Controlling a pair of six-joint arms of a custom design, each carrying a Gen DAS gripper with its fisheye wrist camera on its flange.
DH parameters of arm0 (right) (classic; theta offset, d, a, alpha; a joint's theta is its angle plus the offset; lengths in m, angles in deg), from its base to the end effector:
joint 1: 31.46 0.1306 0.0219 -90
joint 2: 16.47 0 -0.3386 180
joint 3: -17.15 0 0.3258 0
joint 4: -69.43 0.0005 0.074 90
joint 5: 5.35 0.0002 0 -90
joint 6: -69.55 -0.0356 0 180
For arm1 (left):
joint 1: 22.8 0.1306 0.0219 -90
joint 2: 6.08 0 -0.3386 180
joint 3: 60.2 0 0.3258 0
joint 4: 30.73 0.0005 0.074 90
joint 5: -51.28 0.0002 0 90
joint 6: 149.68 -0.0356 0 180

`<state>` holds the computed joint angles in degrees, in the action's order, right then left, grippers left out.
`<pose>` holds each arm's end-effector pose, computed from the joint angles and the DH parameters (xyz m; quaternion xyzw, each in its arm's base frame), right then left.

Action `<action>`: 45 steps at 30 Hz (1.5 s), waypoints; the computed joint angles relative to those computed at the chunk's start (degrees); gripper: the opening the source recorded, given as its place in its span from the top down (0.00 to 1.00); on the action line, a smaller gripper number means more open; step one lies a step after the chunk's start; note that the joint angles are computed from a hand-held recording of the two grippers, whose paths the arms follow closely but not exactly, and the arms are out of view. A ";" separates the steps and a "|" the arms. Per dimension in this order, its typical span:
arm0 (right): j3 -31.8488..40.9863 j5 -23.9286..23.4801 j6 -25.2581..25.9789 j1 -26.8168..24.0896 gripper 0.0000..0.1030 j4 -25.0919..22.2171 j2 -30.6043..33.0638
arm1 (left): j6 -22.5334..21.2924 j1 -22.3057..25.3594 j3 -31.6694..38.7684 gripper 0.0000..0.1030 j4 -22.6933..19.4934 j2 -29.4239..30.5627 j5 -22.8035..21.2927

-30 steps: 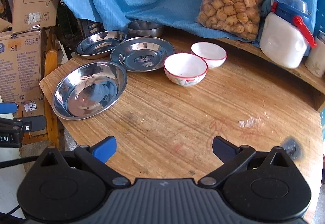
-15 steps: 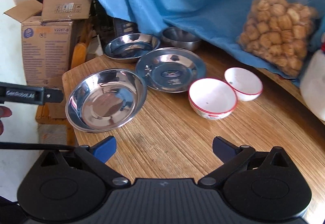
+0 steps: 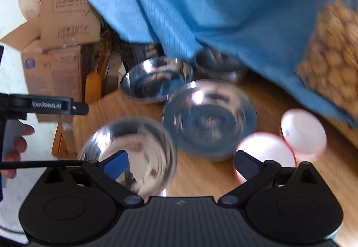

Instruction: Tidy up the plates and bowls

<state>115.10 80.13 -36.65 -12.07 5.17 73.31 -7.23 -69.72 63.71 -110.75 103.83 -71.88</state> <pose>0.3803 0.1363 0.4245 -0.0381 0.9551 0.1250 0.2659 0.3522 -0.3488 0.4329 -0.1044 0.9336 0.0288 0.3417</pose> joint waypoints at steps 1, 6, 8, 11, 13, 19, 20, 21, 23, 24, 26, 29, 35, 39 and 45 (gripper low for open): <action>1.65 0.29 -0.01 -0.12 0.00 0.36 1.85 | -2.29 1.30 0.39 0.01 1.48 0.54 0.80; 10.34 -1.26 -1.82 -1.75 0.09 1.93 11.94 | -11.36 7.38 3.51 0.01 6.70 4.31 6.10; 14.34 -2.31 -3.07 -2.55 0.11 1.57 16.08 | -13.53 9.45 3.67 0.01 8.89 5.15 9.49; 19.27 -3.71 -3.56 -3.17 0.15 0.70 21.04 | -15.18 11.85 4.26 0.01 11.11 6.51 14.67; 22.22 -4.17 -3.43 -3.26 0.18 -0.51 23.69 | -15.50 12.82 4.70 0.02 11.82 7.27 17.16; 28.94 -5.69 -2.93 -2.99 0.27 -3.18 30.34 | -15.31 15.90 5.12 0.11 14.35 8.80 25.75; 29.33 -5.81 -2.92 -2.91 0.28 -3.18 30.85 | -15.12 16.23 5.14 0.12 14.68 8.95 26.84; 30.00 -5.97 -2.97 -2.84 0.30 -3.24 31.45 | -15.00 16.50 4.98 0.13 15.06 8.97 27.67; 31.22 -5.66 -3.05 -2.65 0.31 -3.49 32.50 | -14.92 16.87 4.39 0.17 15.85 8.92 29.17; 31.60 -5.56 -2.96 -2.55 0.33 -3.55 32.78 | -14.92 17.00 4.31 0.18 15.97 8.99 29.76; 33.35 -5.36 -2.71 -2.50 0.36 -4.45 33.88 | -15.06 17.35 4.76 0.23 15.85 9.53 31.12; 36.83 -3.95 -1.82 -2.13 0.42 -6.87 36.27 | -15.00 17.76 4.98 0.32 15.96 9.88 32.98; 42.55 -1.15 -0.65 -1.72 0.63 -11.11 40.97 | -15.96 17.88 6.62 0.51 15.36 11.05 33.73; 41.77 -0.90 -1.51 -1.55 0.74 -10.71 41.25 | -16.23 17.90 7.14 0.64 15.37 11.53 33.60; 38.60 -0.20 -2.94 -1.45 0.85 -8.22 39.73 | -16.27 17.89 6.39 0.80 15.02 11.01 31.78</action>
<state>153.70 79.94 -39.60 -13.51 -3.05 113.03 -23.49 -51.83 70.10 -95.73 114.84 -40.11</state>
